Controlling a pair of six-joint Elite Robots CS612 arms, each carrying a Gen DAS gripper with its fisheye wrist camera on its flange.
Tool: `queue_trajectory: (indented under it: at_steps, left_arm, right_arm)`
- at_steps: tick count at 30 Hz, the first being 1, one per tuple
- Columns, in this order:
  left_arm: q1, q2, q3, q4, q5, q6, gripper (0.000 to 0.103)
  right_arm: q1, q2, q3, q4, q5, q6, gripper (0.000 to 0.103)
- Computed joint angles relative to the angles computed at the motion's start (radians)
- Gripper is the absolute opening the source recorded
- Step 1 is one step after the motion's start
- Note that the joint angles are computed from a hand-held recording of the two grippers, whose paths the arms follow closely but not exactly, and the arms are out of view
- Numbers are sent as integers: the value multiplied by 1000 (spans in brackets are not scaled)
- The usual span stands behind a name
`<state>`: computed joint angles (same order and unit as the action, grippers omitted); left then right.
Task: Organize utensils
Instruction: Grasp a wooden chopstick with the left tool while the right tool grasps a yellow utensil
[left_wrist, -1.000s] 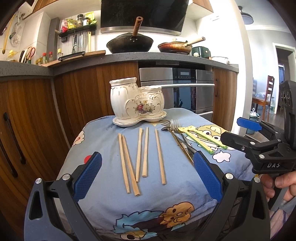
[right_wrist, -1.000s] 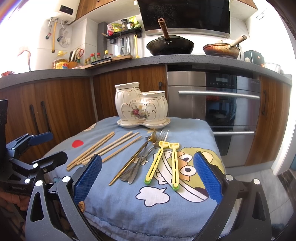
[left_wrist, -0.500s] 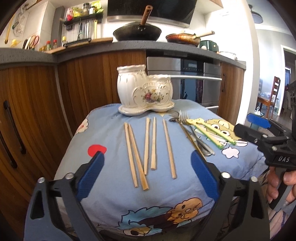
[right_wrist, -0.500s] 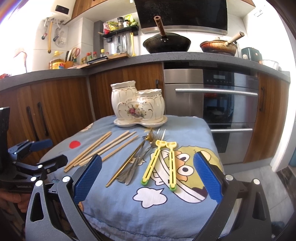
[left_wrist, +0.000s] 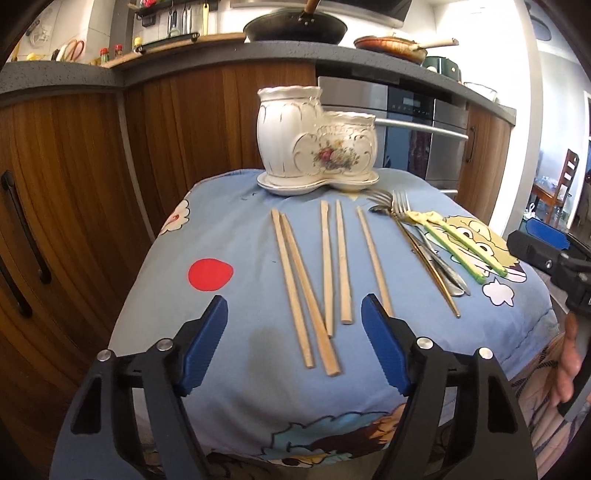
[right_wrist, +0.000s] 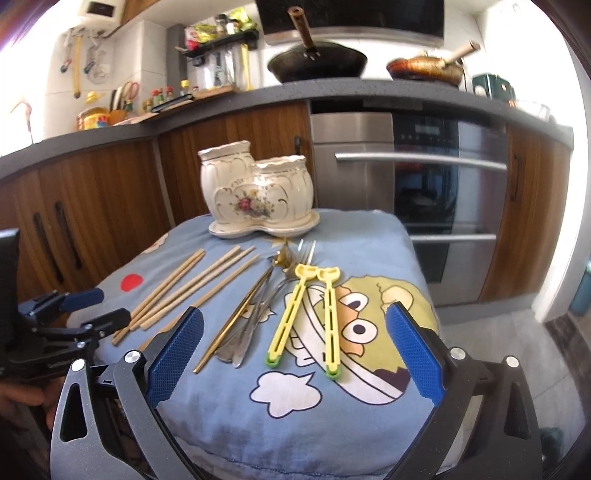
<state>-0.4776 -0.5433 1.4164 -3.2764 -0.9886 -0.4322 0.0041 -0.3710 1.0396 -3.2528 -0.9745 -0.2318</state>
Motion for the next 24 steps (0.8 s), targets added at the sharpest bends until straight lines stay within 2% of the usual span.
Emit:
queue_trajectory:
  at_steps: [2, 4, 6, 8, 10, 15, 20, 22, 24]
  left_arm:
    - [8, -3, -3, 19, -17, -5, 66]
    - [19, -7, -13, 54, -38, -8, 55]
    - [33, -11, -25, 86, -71, -16, 49]
    - [44, -13, -40, 115, -94, -15, 40]
    - [58, -10, -65, 157, -122, -8, 31]
    - [87, 6, -129, 257, -211, -17, 23]
    - [100, 21, -171, 322, -248, -19, 21]
    - [103, 21, -178, 335, -260, -13, 15]
    - [105, 21, -184, 345, -282, 1, 15]
  right_arm:
    - [-2, -1, -17, 64, 6, 4, 95]
    - [0, 0, -36, 121, -7, -9, 87]
    - [4, 3, -57, 176, -39, -34, 72]
    - [8, 8, -83, 236, -58, -70, 62]
    - [11, 16, -117, 300, -84, -105, 56]
    - [20, 45, -211, 451, -126, -175, 40]
    - [34, 77, -310, 617, -157, -264, 32]
    - [39, 86, -334, 650, -180, -288, 29]
    - [42, 95, -358, 684, -193, -304, 29]
